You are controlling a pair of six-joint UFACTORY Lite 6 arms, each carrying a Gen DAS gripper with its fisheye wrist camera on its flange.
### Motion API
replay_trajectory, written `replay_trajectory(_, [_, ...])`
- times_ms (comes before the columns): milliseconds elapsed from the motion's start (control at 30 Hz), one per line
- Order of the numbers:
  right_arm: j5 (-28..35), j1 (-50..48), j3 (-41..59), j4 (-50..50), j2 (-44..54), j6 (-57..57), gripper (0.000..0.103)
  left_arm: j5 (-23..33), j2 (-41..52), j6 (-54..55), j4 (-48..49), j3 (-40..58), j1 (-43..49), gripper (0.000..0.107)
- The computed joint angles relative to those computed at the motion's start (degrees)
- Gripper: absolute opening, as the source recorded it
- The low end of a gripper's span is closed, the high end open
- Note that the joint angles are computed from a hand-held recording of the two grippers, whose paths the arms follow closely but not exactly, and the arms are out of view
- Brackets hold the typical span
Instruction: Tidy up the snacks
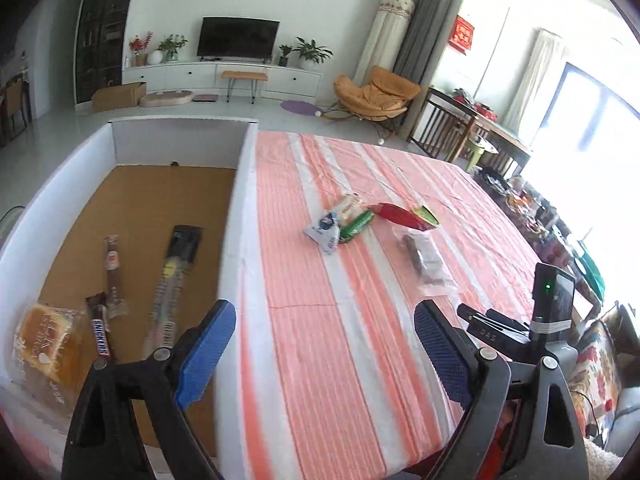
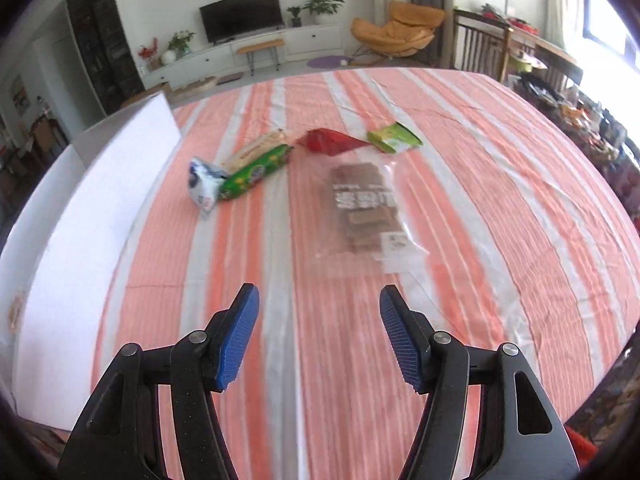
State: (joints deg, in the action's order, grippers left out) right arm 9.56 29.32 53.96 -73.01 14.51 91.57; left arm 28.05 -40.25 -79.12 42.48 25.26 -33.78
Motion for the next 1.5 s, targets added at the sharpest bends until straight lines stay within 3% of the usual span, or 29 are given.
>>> replay_trajectory(100, [2.38, -6.56, -3.68, -14.86, -1.07, 17.99, 0.066, -14.01, 17.99, -17.99, 17.26, 5.93, -4.32, 0.092])
replay_trajectory(133, [0.20, -8.83, -4.43, -19.09, -1.59, 23.99, 0.068, -16.03, 23.99, -23.99, 23.26, 8.74, -4.64, 0.092])
replay_trajectory(200, [0.25, -10.05, -5.73, -29.06, -3.54, 34.65, 0.066, -13.54, 35.98, -35.98, 34.95, 15.68, -6.82, 0.092])
replay_trajectory(300, [2.38, -8.46, -2.49, -30.27, 1.12, 36.54, 0.066, -7.99, 49.55, -51.81, 49.81, 21.05, -6.92, 0.092])
replay_trajectory(400, [3.34, -7.58, -0.97, -24.64, 3.55, 30.85, 0.066, -6.58, 56.35, -51.84, 49.97, 23.70, -5.22, 0.092])
replay_trajectory(500, [2.89, -8.03, -0.90, -26.34, 4.72, 32.71, 0.066, -7.63, 60.32, -53.82, 52.01, 24.34, -3.11, 0.092])
replay_trajectory(567, [2.71, -8.23, -0.74, -25.85, 5.05, 32.53, 0.068, -5.48, 61.34, -56.55, 55.26, 24.08, -4.03, 0.092])
replay_trajectory(667, [3.16, -7.70, -0.76, -25.81, 5.36, 32.41, 0.072, -4.80, 64.02, -49.12, 48.90, 26.81, -4.79, 0.097])
replay_trajectory(767, [4.69, -6.40, 0.39, -20.99, 6.52, 26.89, 0.077, -5.29, 64.65, -48.68, 48.68, 27.00, -4.30, 0.103])
replay_trajectory(867, [6.43, -5.19, 1.30, -16.91, 7.44, 22.42, 0.079, -5.37, 64.43, -48.78, 48.90, 26.72, -4.15, 0.103])
replay_trajectory(1500, [6.26, -5.10, 0.86, -15.76, 6.91, 20.83, 0.083, -5.36, 64.56, -48.55, 48.70, 26.95, -4.16, 0.103])
